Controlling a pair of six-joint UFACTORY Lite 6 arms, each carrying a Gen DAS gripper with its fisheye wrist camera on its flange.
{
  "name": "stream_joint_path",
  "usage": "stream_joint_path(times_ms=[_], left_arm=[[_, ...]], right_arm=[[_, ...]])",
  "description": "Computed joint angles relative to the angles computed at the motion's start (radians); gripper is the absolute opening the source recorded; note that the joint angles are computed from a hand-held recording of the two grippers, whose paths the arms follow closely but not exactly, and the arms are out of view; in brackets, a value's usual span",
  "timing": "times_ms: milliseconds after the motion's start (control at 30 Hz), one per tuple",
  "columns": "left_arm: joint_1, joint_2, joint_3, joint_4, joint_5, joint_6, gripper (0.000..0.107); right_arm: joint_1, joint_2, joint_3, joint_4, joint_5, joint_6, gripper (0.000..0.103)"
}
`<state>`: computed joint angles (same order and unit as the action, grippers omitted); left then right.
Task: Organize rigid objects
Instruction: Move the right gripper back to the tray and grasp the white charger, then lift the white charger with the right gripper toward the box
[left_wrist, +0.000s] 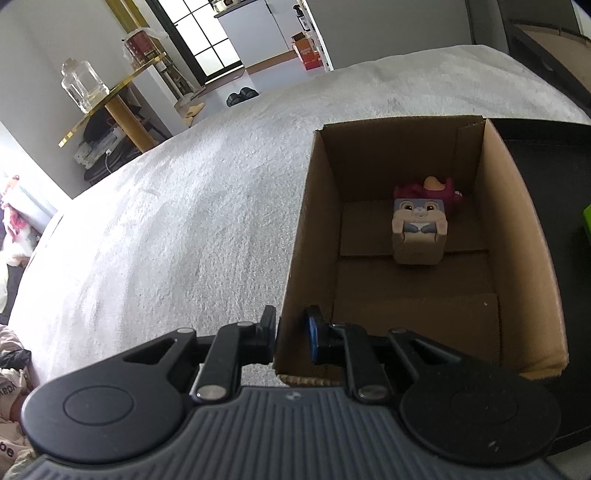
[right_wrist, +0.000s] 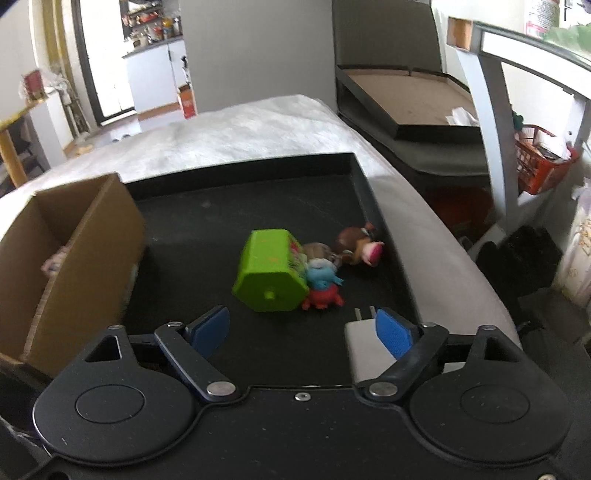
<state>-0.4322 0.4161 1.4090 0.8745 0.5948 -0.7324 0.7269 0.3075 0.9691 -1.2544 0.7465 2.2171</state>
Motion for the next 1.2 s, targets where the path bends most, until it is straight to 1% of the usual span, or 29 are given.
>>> stream_joint_path(times_ms=[33, 133, 267, 400, 467, 533, 567, 600, 700, 833, 1100, 1200], left_arm=[[-0.002, 0.002, 0.002, 0.004, 0.003, -0.003, 0.017], [-0.006, 0.006, 0.006, 0.009, 0.012, -0.005, 0.017], [-0.009, -0.002, -0.007, 0.028, 0.010, -0.021, 0.017], [-0.011, 0.001, -0.007, 0.034, 0.012, -0.029, 0.017], [-0.010, 0.004, 0.000, 0.025, 0.015, -0.019, 0.017], [-0.006, 0.003, 0.003, 0.012, 0.013, -0.010, 0.017], [-0.005, 0.001, 0.001, 0.011, 0.011, -0.009, 0.017], [-0.006, -0.001, -0.002, 0.015, 0.011, -0.011, 0.017], [-0.006, -0.002, -0.007, 0.024, 0.008, -0.022, 0.017], [-0.006, -0.005, -0.014, 0.034, 0.001, -0.028, 0.017], [-0.004, -0.009, -0.015, 0.020, -0.004, -0.014, 0.016], [0.004, -0.014, -0.015, -0.002, -0.009, 0.008, 0.016]], right_arm=[[-0.003, -0.001, -0.006, 0.004, 0.007, 0.001, 0.083], [-0.028, 0.003, -0.017, 0.021, -0.001, -0.010, 0.078], [-0.063, 0.004, -0.048, 0.023, -0.058, 0.006, 0.068], [-0.070, 0.026, -0.054, 0.051, -0.066, -0.012, 0.065], [-0.083, 0.032, -0.059, 0.061, -0.092, -0.020, 0.062], [-0.091, 0.039, -0.060, 0.067, -0.112, -0.024, 0.055], [-0.093, 0.040, -0.061, 0.069, -0.118, -0.026, 0.043], [-0.090, 0.039, -0.062, 0.061, -0.112, -0.020, 0.037], [-0.093, 0.019, -0.079, 0.026, -0.131, 0.011, 0.036], [-0.069, 0.013, -0.073, 0.013, -0.098, 0.010, 0.036], [-0.025, 0.012, -0.014, 0.040, -0.069, -0.067, 0.036], [-0.035, -0.016, -0.009, 0.058, -0.093, -0.078, 0.036]])
